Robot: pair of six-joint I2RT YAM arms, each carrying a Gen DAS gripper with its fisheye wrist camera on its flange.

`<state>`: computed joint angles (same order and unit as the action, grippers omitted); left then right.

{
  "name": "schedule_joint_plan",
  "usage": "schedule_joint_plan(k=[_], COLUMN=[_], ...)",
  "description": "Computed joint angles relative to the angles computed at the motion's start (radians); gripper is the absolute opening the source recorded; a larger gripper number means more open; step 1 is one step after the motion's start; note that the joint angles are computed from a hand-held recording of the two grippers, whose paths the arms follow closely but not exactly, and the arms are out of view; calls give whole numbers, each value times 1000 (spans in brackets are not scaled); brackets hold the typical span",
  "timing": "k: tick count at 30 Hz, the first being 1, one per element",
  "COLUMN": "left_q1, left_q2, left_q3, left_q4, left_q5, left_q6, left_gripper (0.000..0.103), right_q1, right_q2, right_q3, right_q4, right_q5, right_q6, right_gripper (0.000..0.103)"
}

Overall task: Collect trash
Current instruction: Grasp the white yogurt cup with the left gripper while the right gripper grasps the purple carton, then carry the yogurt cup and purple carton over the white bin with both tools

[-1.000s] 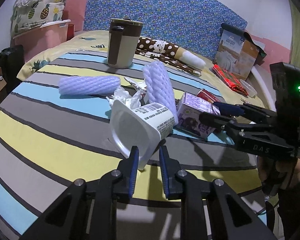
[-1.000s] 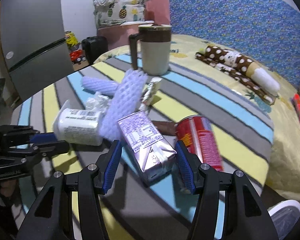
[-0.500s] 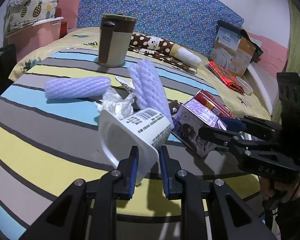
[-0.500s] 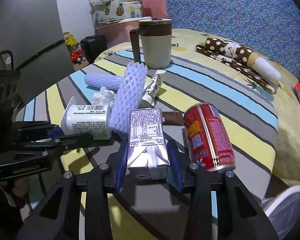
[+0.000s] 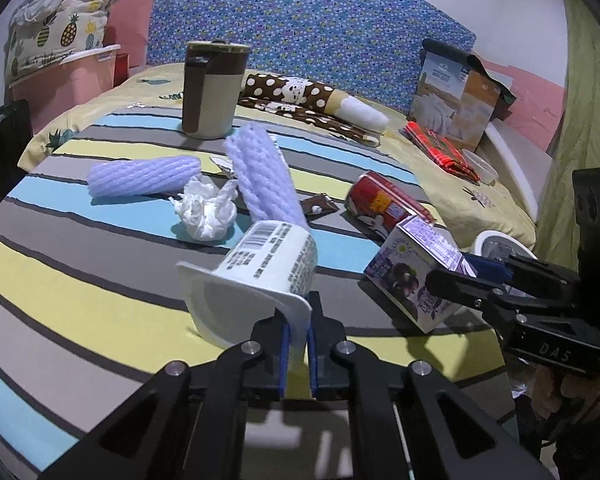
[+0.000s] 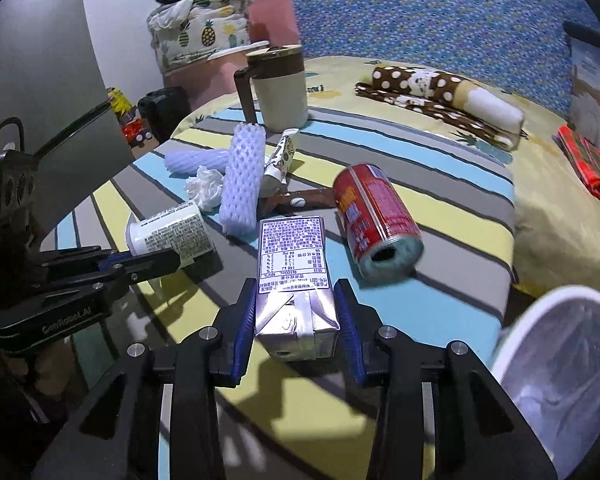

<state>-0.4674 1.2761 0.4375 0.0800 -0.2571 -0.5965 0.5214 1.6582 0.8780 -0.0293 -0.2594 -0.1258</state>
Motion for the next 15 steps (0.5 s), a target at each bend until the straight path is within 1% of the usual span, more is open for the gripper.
schedule_joint_plan(k=[8,15], left_q1=[-122,-237], left_q2=[-73,-76], left_q3=[11,49], left_q4=[-89,-139], left_q5=[-79,-139], left_q6=[-38,-66], left_gripper=[8,8], right_q1=[-28,-73], right_q2=[-115,-222], right_q3=[-117,-211], right_q4=[30,52], right_q5=[-8,-17], right_q6=[36,71], right_gripper=[40,40])
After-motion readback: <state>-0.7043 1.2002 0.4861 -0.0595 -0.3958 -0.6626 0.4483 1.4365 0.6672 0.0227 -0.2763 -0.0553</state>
